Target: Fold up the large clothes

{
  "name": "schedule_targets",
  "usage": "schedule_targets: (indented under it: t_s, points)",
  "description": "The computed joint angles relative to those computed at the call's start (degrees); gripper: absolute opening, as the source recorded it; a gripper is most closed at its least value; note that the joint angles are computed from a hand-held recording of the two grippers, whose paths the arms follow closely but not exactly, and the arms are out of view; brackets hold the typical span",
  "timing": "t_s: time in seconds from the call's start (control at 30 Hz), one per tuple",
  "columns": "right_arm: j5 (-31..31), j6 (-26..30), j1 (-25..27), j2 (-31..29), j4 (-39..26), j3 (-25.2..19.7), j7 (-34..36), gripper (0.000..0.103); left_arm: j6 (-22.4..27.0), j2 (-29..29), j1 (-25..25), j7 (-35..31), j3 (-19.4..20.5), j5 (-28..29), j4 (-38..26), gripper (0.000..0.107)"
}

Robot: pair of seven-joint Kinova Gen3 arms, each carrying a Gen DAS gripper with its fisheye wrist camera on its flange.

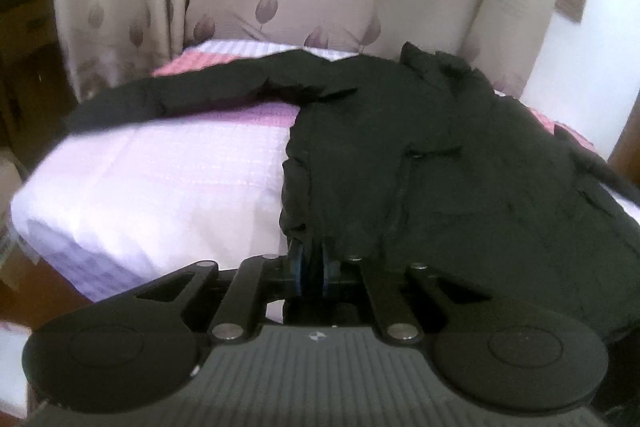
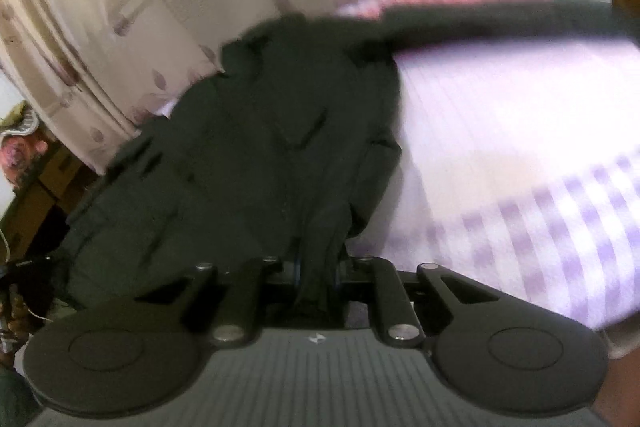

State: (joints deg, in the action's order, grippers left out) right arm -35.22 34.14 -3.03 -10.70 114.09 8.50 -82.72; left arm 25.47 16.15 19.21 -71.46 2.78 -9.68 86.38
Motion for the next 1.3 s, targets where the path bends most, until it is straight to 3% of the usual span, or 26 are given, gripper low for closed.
schedule_targets:
  t_s: [0.03,0.07,0.1,0.13,0.17,0.2,0.23,0.3,0.43,0.53,0.67,0.73,0.8,0.9,0.97,1.07,1.17,1.2,1.27,1.3]
  points:
    - [-2.3,1.0,0.9,0.3,0.3,0.4,1.7,0.016,0.0,0.0,1.9,1.7,-1.8,-1.8,-0.4,0.013]
    - [-4.7,1.3,2.8,0.2,0.8,-0.3,3.4,0.017,-0.2,0.2,3.6,3.1,-3.3,-3.3,-1.0,0.025]
    - [-7.0,0.7,4.9,0.4,1.0,-1.9,4.2,0.021,-1.3,-0.1,5.3,4.4,-4.7,-4.6,-1.0,0.047]
    - [-9.3,0.3,6.4,0.0,1.4,-2.5,4.8,0.029,-3.4,-0.3,7.9,6.6,-7.1,-6.7,-0.5,0.061]
    - [-11.6,-0.6,6.9,-0.6,2.0,-2.2,5.8,0.035,-5.7,-0.5,10.6,8.9,-9.7,-9.1,0.0,0.091]
    - [-14.0,-2.4,6.4,-1.7,3.0,-0.9,7.2,0.051,-8.1,-0.4,13.2,11.2,-12.3,-11.4,0.0,0.101]
    - [-16.3,-4.8,4.7,-2.6,3.8,1.3,9.3,0.069,-10.4,-0.3,15.9,13.5,-14.9,-13.7,0.0,0.102]
    - [-21.0,-9.4,0.2,-3.7,4.6,6.6,12.6,0.083,-14.8,1.2,20.8,18.2,-19.9,-17.8,-0.9,0.103]
    - [-30.3,-15.5,-6.9,-1.9,3.8,17.2,13.7,0.084,-15.8,8.2,22.6,24.6,-21.6,-19.7,-9.1,0.103]
    - [-37.3,-11.3,-8.1,3.1,0.7,25.2,19.5,0.084,-15.3,14.6,21.6,24.6,-21.3,-16.5,-17.1,0.103]
    - [-46.6,-6.4,-7.4,12.3,-3.4,34.6,19.3,0.084,-12.8,24.0,24.5,28.2,-28.5,-14.7,-27.7,0.103]
    - [-51.3,-2.9,-2.9,17.1,-5.7,34.7,19.2,0.084,-9.5,27.5,23.9,30.2,-29.4,-13.6,-33.0,0.103]
    - [-54.3,0.1,0.6,21.5,-8.5,34.6,19.3,0.084,-6.7,30.5,20.9,28.6,-26.1,-13.1,-38.3,0.103]
    - [-52.8,0.8,2.1,27.1,-13.5,34.9,14.4,0.084,-0.1,34.6,16.2,27.8,-19.1,-15.4,-46.3,0.103]
    - [-51.6,-0.6,5.9,29.4,-16.2,30.8,11.7,0.084,4.5,37.9,15.5,27.9,-19.1,-14.6,-51.5,0.103]
    - [-51.7,-6.6,9.7,30.2,-17.8,23.9,11.4,0.083,10.2,39.5,12.6,23.5,-14.5,-10.4,-56.2,0.103]
    - [-46.4,-9.7,11.0,31.0,-19.5,21.3,6.5,0.082,8.3,38.4,12.3,24.6,-13.6,-11.6,-53.7,0.103]
    - [-44.1,-10.1,9.8,31.4,-20.1,22.4,4.2,0.075,7.1,37.9,12.8,25.4,-14.4,-12.0,-52.3,0.103]
    - [-39.4,-8.0,7.5,33.5,-22.2,25.9,-0.4,0.038,6.2,37.7,14.0,26.8,-16.0,-13.2,-51.1,0.103]
    - [-37.1,-5.7,7.4,34.7,-23.4,27.2,-2.8,0.009,5.8,37.8,14.3,27.3,-16.5,-13.8,-51.0,0.103]
